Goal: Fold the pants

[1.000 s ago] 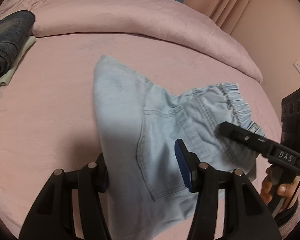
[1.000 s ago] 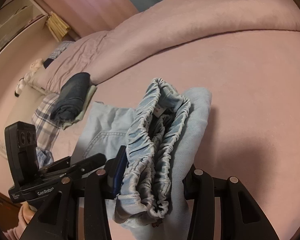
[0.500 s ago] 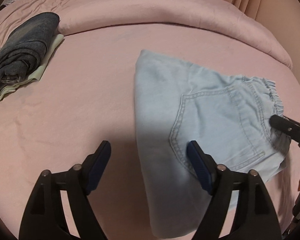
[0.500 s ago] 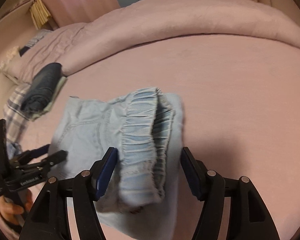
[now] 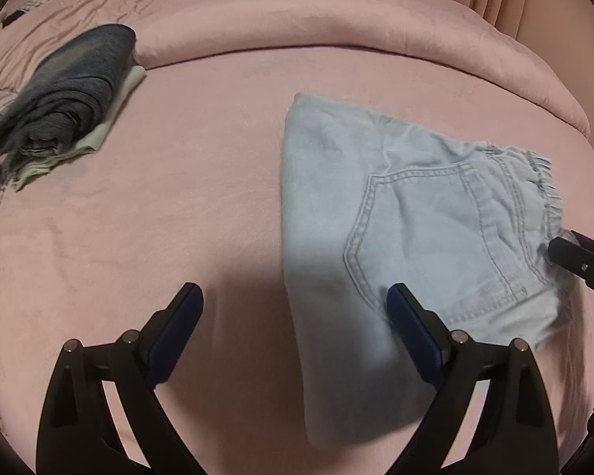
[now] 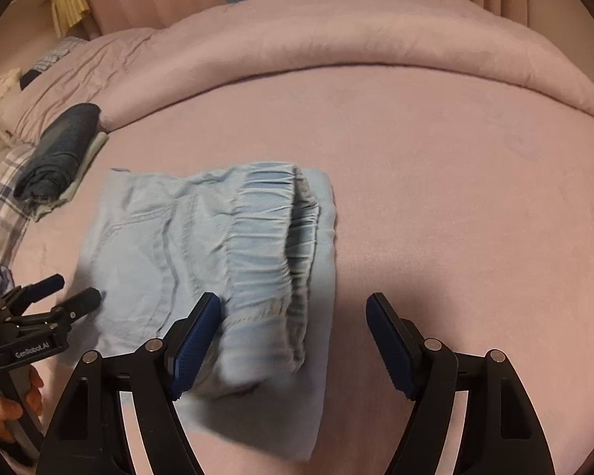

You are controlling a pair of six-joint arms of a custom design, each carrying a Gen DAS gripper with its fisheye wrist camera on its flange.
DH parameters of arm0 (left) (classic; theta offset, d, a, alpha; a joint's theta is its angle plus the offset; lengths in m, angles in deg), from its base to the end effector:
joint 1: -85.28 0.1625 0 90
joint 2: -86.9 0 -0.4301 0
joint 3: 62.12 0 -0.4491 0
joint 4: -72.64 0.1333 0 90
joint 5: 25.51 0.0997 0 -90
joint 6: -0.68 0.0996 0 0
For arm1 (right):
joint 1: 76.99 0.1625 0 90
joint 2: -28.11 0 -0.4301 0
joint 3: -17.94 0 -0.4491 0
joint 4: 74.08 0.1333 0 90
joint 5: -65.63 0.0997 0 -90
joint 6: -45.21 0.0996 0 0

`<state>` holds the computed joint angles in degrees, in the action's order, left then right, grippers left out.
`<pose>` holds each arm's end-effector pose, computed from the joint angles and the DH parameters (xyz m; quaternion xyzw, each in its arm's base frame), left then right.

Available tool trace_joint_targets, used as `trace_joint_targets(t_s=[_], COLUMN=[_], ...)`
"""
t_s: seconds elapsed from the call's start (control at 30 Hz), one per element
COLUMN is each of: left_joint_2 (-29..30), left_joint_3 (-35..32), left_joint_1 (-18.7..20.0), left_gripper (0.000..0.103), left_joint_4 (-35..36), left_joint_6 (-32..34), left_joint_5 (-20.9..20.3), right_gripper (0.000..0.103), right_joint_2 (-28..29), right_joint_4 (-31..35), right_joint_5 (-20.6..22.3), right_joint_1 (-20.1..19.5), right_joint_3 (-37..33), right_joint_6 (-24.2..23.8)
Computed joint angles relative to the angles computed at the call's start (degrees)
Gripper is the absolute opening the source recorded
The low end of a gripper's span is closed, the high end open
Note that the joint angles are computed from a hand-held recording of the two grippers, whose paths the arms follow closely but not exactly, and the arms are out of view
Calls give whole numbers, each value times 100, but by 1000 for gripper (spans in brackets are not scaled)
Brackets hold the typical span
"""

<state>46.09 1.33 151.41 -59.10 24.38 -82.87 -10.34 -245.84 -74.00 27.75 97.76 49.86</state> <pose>-0.1777 -0.8637 0.2241 0.3390 0.8848 -0.1596 0.2769 0.2569 -0.7509 0.1486 -0.0694 -0.8613 0.3752 0.3355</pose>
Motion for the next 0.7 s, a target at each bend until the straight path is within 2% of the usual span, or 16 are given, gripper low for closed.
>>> trace_joint_targets(t_s=[0.2, 0.33, 0.47, 0.53, 0.7], left_joint_2=[-532, -931, -1295, -1432, -1745], left_joint_3=[578, 1024, 1431, 1527, 1829], left_joint_1=[-107, -245, -382, -414, -543], left_gripper=[99, 102, 102, 102, 102], left_joint_4=[-218, -378, -436, -346, -448], left_joint_6=[-70, -197, -266, -362, -369], left_joint_5=[-166, -100, -67, -147, -108], right_gripper=[77, 91, 93, 101, 102], right_joint_2=[-100, -113, -124, -106, -128], right_joint_4=[-113, -243, -436, -561, -800], right_joint_5=[-72, -187, -231, -289, -360], right_joint_1=[213, 402, 564, 647, 834], right_joint_3=[200, 283, 355, 364, 475], right_joint_6=[-61, -276, -462, -586, -763])
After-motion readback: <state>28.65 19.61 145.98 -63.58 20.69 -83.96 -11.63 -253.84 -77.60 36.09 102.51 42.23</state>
